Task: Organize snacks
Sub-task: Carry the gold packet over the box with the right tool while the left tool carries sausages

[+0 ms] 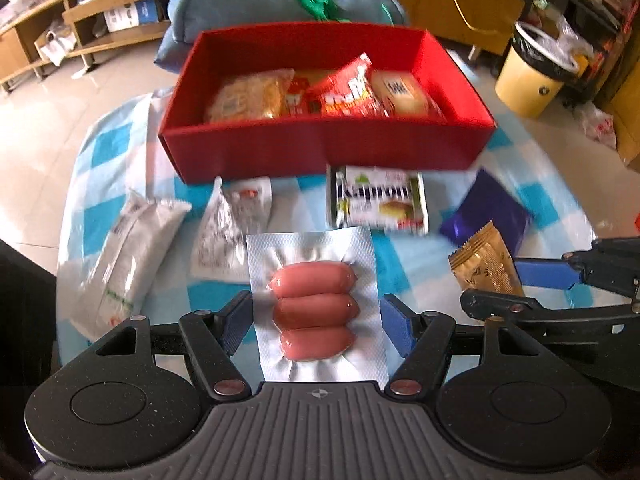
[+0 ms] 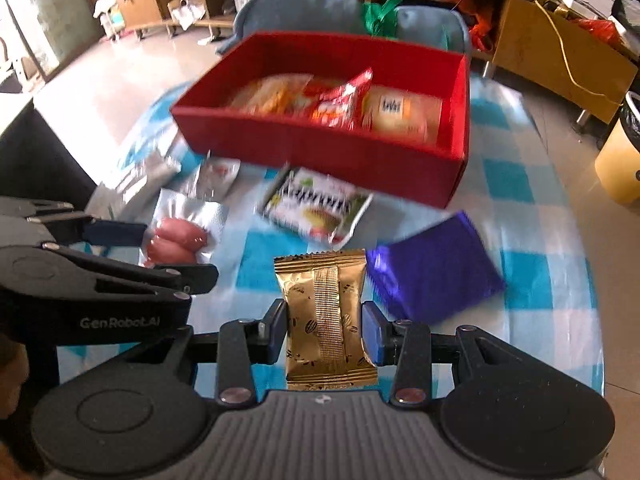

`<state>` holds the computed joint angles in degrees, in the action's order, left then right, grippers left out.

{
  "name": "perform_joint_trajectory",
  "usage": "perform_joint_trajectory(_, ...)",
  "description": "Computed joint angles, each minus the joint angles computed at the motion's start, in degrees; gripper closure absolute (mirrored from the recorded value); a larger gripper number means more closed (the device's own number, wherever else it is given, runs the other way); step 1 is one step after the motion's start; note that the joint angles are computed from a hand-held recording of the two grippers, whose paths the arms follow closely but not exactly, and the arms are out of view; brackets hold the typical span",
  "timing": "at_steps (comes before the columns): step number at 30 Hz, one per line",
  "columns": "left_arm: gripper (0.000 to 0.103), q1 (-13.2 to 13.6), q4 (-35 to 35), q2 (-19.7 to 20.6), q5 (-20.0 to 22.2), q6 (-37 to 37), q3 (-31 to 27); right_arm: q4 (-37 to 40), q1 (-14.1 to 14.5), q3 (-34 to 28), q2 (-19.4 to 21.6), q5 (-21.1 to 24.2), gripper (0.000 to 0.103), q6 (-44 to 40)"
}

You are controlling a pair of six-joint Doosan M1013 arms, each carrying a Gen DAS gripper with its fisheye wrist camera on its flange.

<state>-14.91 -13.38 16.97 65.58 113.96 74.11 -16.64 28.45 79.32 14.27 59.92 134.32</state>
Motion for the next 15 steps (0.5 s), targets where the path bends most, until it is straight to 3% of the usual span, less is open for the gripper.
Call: perform_joint_trajectory(15, 0.028, -1.19, -0.87, 5.3, -1.55, -3.94, -9.56, -4.32, -3.47, -5.96, 2.59, -1.79, 0.067, 3.21)
